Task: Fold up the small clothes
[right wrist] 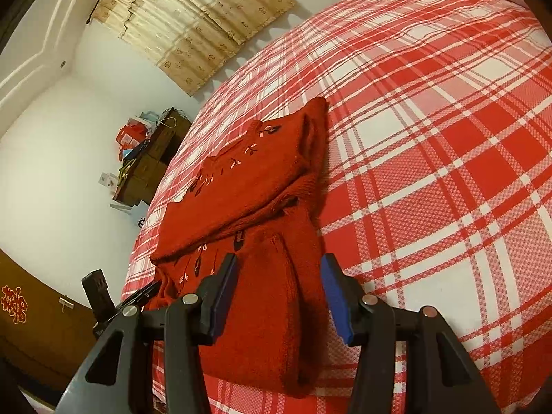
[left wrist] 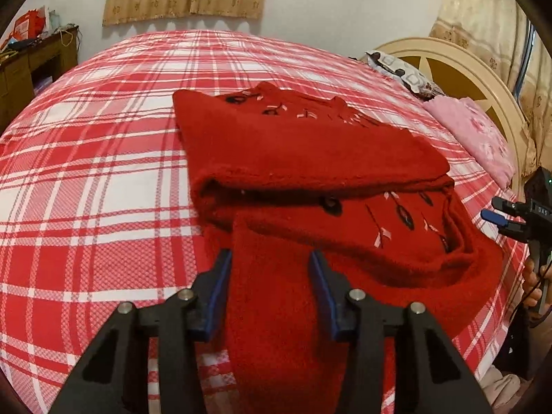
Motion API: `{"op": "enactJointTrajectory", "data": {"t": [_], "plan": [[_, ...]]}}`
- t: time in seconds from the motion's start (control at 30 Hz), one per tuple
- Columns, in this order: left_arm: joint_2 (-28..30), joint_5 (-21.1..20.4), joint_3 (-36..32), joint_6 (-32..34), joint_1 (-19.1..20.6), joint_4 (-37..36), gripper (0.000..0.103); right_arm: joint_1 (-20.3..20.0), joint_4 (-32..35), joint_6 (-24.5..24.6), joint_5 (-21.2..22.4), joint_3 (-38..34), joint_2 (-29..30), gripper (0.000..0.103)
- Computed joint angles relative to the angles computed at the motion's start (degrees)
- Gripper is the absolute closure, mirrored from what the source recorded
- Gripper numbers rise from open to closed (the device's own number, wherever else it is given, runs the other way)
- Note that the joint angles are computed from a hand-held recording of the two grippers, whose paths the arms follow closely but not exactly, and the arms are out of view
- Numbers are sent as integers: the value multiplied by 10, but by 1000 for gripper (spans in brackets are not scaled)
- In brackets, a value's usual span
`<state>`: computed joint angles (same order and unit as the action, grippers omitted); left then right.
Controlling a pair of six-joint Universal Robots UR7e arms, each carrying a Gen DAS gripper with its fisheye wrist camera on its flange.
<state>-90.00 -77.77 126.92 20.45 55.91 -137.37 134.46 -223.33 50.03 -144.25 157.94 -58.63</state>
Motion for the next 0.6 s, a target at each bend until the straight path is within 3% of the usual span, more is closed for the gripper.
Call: {"op": "enactJointTrajectory", "data": {"t": [0.1, 0.13, 0.17, 0.27, 0.4, 0.47, 0.5, 0.6], "plan": [[-10, 1, 8, 0, -3, 2, 57, 7, 24, 6, -12, -3, -5, 53], [-10, 9, 13, -1, -6, -8, 63, 9, 35, 9, -16, -3, -10, 53], [-12, 18, 19, -2, -10, -16, 75, 10, 47, 12, -20, -4, -15, 53], [-7, 9, 13, -19, -4, -15, 89, 26, 136, 38, -50, -12, -47, 53], [-11, -4, 9, -21, 0, -10, 90, 48, 310, 63, -96, -37, -100, 52], [-8, -5, 7, -20, -2, -6, 90, 43, 369, 50, -106, -53, -108, 49], [-6, -1, 8, -21, -4, -6, 90, 38, 374, 29, -106, -61, -101, 48], [-1, 8, 10, -21, -9, -9, 77, 17, 361, -36, -100, -81, -74, 45]]}}
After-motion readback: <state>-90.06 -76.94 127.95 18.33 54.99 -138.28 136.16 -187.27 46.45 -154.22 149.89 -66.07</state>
